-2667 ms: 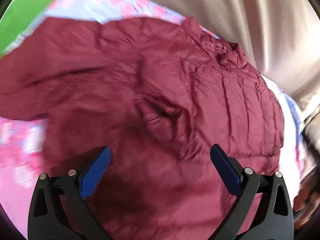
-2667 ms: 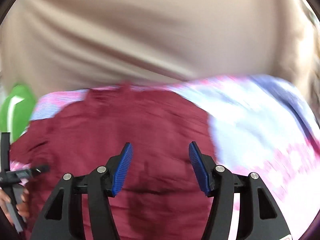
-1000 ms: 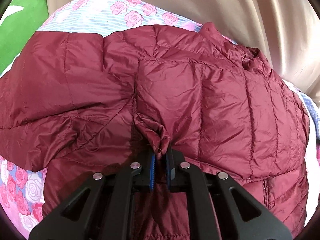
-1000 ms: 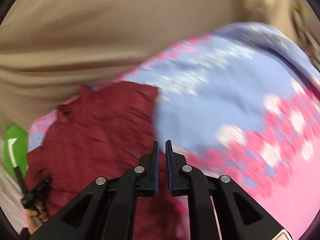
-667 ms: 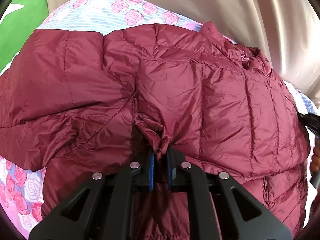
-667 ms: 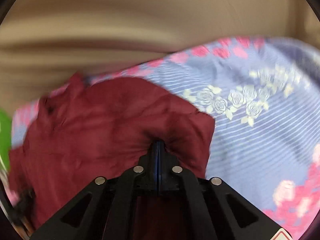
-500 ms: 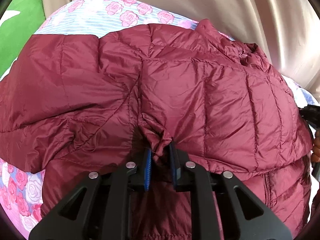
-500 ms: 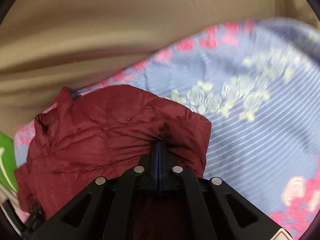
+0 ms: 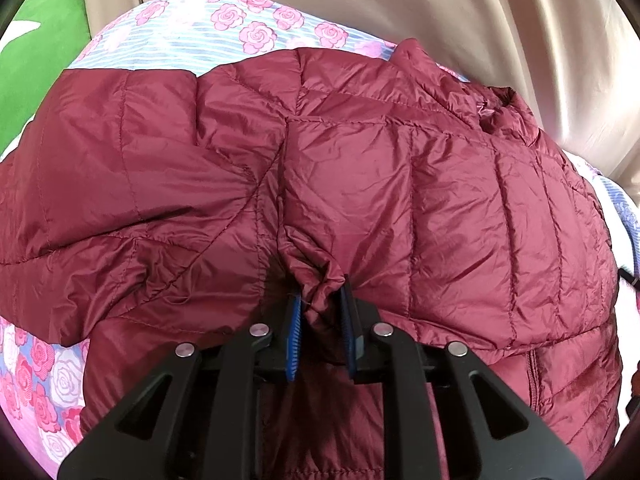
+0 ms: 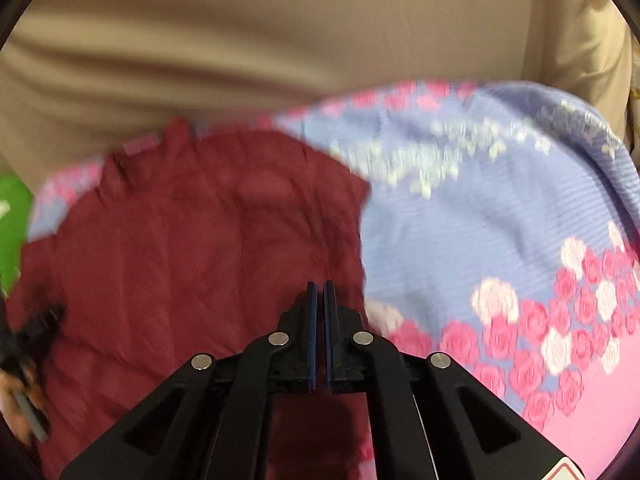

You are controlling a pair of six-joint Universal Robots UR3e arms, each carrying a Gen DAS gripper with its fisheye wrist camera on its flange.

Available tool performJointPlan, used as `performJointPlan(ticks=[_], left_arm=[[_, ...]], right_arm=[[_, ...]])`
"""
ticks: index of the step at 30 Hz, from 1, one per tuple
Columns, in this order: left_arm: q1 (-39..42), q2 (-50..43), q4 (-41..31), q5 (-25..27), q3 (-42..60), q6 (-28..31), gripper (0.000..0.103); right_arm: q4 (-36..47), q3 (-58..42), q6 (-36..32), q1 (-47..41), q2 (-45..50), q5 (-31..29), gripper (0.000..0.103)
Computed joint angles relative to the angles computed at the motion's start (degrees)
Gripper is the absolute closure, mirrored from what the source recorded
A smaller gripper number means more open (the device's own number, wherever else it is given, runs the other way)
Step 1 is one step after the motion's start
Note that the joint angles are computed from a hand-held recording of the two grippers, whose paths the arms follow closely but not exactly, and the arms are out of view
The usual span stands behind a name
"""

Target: Fold large clothes

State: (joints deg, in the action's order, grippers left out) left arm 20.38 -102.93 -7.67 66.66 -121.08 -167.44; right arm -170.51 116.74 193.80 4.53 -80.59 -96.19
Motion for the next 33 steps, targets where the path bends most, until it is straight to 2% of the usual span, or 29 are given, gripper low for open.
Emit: performJointPlan(ticks=[2,8,10,11,12,14,16,17,20,22,24,28,30,33], left_arm=[[0.00,0.04,0.00,-0.02,-0.03,-0.02,0.086],[0.48,0.27,0.02,-0.46,-0.40,-0.36,0.086],[0.80,0.60,0.00,-0.83,-0.80,-0.31,0.086],[1.29,0.93,0.01,-1.33,-1.32,-0.40,0.086],[2.68,1.88,-0.62,-2.80,-2.28,-0.49,0.086],[6.92,5.24,-4.60,-6.85,-4.86,1.25,0.086],[14.99,12.04,-14.78,-13.39,-8.33,7.49,0.086],[18.11,14.67,-18.86,-14.91,-9.22,10.30,0.086],[32.98,23.95,-31.73,-17.41,-11.02,21.21,0.086],[40.39,24.75,-34.95,-17.21,-9.73,24.55,0.081],[47.70,20.95,-35.34,-16.86,-6.01,25.63,0.075],[57.93,5.78,-38.94,-18.77,9.03,19.73,0.071],[60.48,-1.71,-39.40,-19.69,16.79,14.54,0.071],[61.77,-10.95,-43.41,-21.47,28.07,11.04,0.071]], right_arm=[[3.60,-1.92,-0.24,0.08,4.27,-1.79,0.103],[-4.43,5.17,3.32,-0.20,-0.79,1.79,0.100],[-1.04,2.70,2.62,0.59,3.63,1.24,0.101],[-4.33,3.30,2.04,1.36,4.94,-0.44,0.102],[-2.83,2.44,2.33,2.43,4.95,-2.07,0.103],[2.19,0.63,5.02,4.93,3.65,-6.27,0.103],[2.84,2.32,5.79,7.88,0.63,-8.48,0.101],[2.46,3.58,5.80,9.07,-0.77,-9.36,0.099],[1.16,8.19,8.18,14.33,-5.16,-9.40,0.094],[0.48,10.09,10.10,16.97,-6.47,-8.31,0.094],[1.00,10.59,12.89,20.50,-7.28,-8.08,0.093],[-4.17,12.80,15.28,24.84,-5.33,-7.96,0.086],[-5.79,12.09,15.63,27.22,-2.67,-10.68,0.081],[-8.67,13.12,14.78,25.32,-1.10,-8.94,0.080]])
